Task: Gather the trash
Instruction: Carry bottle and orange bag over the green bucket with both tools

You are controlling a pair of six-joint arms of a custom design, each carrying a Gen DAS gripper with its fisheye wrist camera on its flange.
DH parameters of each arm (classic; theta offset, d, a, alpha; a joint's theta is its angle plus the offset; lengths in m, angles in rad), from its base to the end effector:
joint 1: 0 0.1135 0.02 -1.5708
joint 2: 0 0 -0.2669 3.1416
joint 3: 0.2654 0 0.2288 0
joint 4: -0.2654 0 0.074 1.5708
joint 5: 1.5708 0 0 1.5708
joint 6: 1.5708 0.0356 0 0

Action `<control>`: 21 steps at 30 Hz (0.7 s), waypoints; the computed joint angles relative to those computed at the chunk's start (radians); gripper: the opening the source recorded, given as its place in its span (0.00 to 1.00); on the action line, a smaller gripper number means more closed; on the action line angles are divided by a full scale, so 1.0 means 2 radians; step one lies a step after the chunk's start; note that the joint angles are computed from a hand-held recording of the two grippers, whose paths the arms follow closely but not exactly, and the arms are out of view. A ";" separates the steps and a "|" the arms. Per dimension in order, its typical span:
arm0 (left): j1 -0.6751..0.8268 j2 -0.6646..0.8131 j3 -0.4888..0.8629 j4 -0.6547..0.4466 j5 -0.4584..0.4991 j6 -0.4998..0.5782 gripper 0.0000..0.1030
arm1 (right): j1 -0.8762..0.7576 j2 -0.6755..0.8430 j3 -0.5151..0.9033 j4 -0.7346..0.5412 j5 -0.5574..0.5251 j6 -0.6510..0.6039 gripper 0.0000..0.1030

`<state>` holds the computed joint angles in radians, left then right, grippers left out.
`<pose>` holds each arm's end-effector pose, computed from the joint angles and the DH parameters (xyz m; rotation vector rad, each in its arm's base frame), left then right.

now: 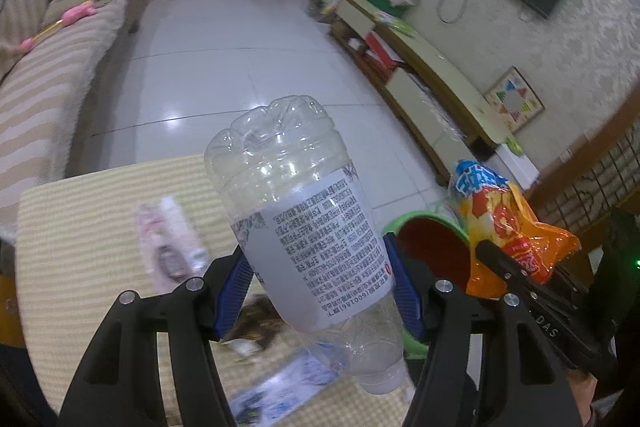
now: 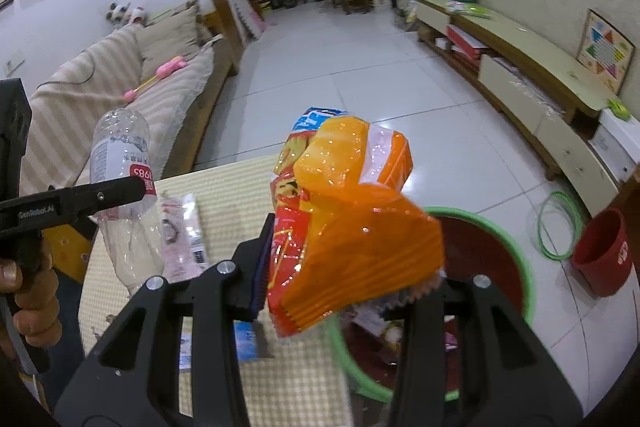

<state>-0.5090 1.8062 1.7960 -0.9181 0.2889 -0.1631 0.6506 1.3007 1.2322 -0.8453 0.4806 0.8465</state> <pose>0.3168 -0.1884 0.3442 0.5619 2.4971 -0.6316 0.1991 0.1308 0.3319 0.4241 2.3140 0.1229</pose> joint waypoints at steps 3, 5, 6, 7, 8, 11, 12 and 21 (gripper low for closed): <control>-0.036 0.013 0.017 0.003 -0.007 -0.016 0.58 | -0.022 -0.037 -0.028 -0.010 -0.002 0.000 0.38; -0.057 0.026 0.034 0.001 -0.011 -0.026 0.58 | -0.031 -0.055 -0.041 -0.016 -0.003 0.000 0.38; -0.067 0.031 0.041 0.001 -0.013 -0.031 0.58 | -0.037 -0.065 -0.049 -0.019 -0.004 0.000 0.38; -0.075 0.035 0.047 0.001 -0.015 -0.034 0.58 | -0.045 -0.079 -0.059 -0.023 -0.006 -0.001 0.38; -0.088 0.042 0.056 0.000 -0.019 -0.039 0.58 | -0.052 -0.087 -0.064 -0.024 -0.009 -0.003 0.38; -0.112 0.065 0.086 -0.008 -0.025 -0.045 0.58 | -0.067 -0.107 -0.078 -0.031 -0.012 -0.005 0.38; -0.117 0.071 0.092 -0.008 -0.027 -0.046 0.58 | -0.072 -0.116 -0.083 -0.035 -0.013 -0.007 0.38; -0.164 0.115 0.135 -0.016 -0.042 -0.056 0.58 | -0.100 -0.166 -0.117 -0.052 -0.022 -0.006 0.38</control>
<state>-0.8372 2.0366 2.0668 -0.9509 0.2048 -0.2743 0.4514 0.9689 0.9984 -0.9497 0.4364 0.8344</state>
